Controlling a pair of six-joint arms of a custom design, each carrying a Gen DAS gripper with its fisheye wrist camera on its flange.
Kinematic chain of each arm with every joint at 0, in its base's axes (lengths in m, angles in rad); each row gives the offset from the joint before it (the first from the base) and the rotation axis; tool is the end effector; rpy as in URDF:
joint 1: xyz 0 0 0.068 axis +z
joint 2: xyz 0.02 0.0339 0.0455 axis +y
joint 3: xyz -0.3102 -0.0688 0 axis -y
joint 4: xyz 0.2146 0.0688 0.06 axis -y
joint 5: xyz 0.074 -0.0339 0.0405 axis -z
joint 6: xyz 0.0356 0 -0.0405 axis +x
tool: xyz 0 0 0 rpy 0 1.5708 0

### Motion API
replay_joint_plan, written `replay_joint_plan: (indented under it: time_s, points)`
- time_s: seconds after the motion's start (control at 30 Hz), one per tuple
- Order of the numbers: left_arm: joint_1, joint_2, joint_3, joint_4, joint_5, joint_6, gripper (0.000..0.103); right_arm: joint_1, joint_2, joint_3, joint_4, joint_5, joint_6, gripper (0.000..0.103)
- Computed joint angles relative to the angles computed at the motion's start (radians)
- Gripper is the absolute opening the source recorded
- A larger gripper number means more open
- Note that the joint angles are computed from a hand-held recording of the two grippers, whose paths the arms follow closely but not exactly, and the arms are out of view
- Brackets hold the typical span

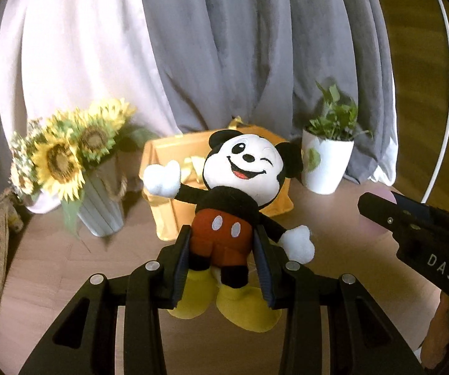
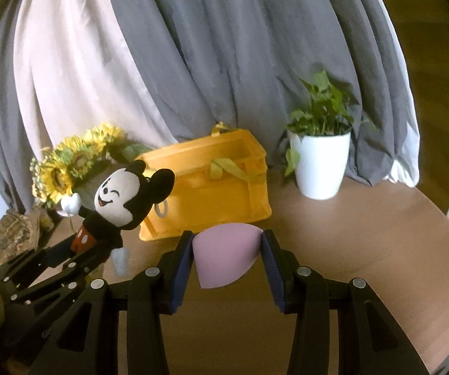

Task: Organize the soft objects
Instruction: 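Lift and carry the Mickey plush and pink sponge with both tools over the crate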

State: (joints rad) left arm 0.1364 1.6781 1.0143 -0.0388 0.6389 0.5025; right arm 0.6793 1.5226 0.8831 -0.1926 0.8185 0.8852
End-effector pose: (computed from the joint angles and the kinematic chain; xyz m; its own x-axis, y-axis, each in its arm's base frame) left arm 0.3373 0.0249 0.2707 -0.3965 0.3358 -0.8544 0.6078 0.7935 0.0298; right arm 0.2336 0.1552 0.2707 -0.4004 0.3565 -0.8441 0.4156 0.8917 0.1794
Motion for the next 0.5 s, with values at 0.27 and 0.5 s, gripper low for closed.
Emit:
replay_joint_plan:
  time_s: [0.27, 0.5]
  points:
    - [-0.022, -0.021, 0.029, 0.041, -0.019, -0.053, 0.038, -0.053, -0.033, 0.004, 0.102, -0.034, -0.145, 0.045]
    - [-0.033, -0.006, 0.095, 0.066, -0.017, -0.048, 0.038, -0.089, -0.029, 0.036, 0.169, -0.042, -0.228, 0.045]
